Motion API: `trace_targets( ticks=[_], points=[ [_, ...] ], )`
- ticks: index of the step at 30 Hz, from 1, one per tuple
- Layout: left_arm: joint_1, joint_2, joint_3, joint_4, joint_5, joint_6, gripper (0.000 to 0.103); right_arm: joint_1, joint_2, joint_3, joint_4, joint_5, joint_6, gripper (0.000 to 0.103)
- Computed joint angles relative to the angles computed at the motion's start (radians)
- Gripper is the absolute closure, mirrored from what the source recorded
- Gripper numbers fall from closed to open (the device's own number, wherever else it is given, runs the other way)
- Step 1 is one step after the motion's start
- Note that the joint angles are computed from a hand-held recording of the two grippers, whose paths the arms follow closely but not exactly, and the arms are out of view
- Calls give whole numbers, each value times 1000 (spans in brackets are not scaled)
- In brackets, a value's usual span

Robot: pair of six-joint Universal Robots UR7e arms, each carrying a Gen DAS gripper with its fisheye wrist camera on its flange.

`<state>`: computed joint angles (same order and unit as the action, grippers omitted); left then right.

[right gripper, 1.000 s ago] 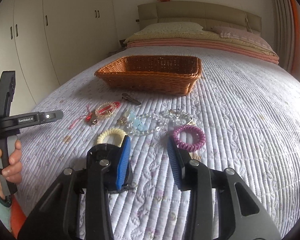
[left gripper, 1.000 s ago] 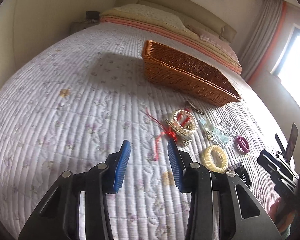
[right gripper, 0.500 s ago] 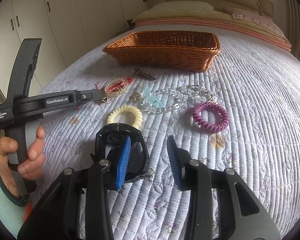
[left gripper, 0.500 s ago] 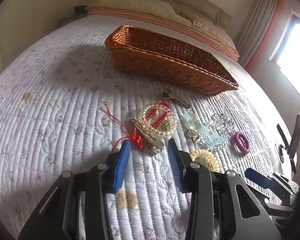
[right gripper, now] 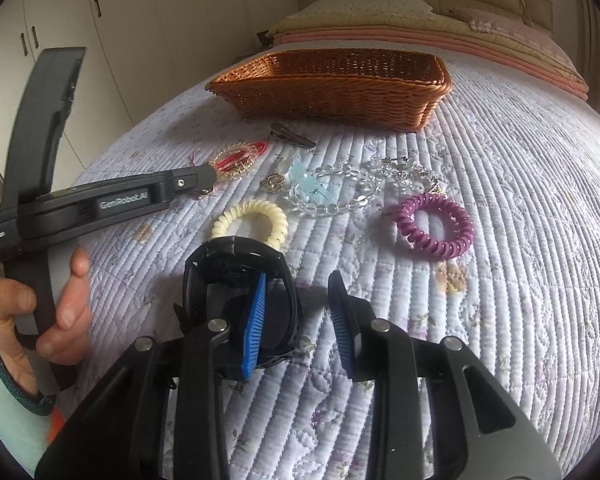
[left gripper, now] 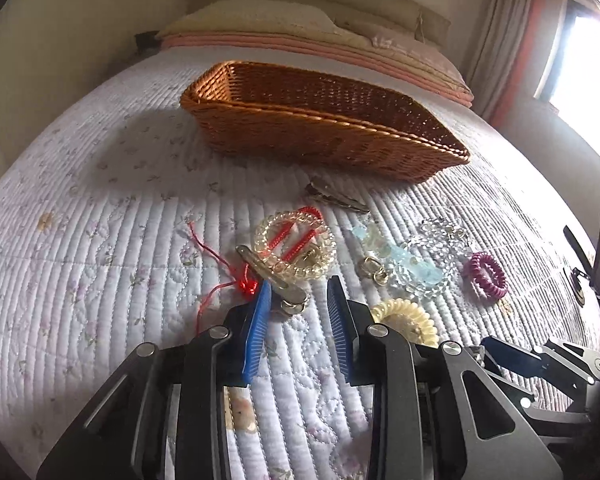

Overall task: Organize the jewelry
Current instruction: 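Grasp the black claw clip with the right tool while the left tool grasps the silver barrette, then carry both clips over the wicker basket and open both tools to drop them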

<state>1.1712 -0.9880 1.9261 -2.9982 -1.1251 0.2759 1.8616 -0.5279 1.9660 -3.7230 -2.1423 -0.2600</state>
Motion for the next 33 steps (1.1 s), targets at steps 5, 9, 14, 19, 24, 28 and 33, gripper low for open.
trace_targets(
  ticks=[5, 9, 14, 19, 24, 28, 33],
  points=[
    [13, 7, -14, 22, -3, -30, 80, 0, 2, -6, 14, -3, 5, 75],
    [10, 18, -26, 27, 21, -29, 83, 9, 15, -19, 19, -19, -10, 88],
    [4, 4, 3, -15, 19, -2, 85, 9, 14, -18, 15, -27, 4, 98],
    [4, -76, 72, -22, -30, 35, 85, 9, -2, 5, 11, -18, 47, 98],
    [6, -173, 142, 39, -97, 132, 84, 27, -14, 27, -4, -59, 105, 98],
    [10, -202, 180, 86, -96, 236, 84, 38, -18, 23, 69, -109, 163, 98],
    [11, -207, 204, 96, -71, 261, 83, 34, -43, 28, 140, -82, 232, 96]
  ],
)
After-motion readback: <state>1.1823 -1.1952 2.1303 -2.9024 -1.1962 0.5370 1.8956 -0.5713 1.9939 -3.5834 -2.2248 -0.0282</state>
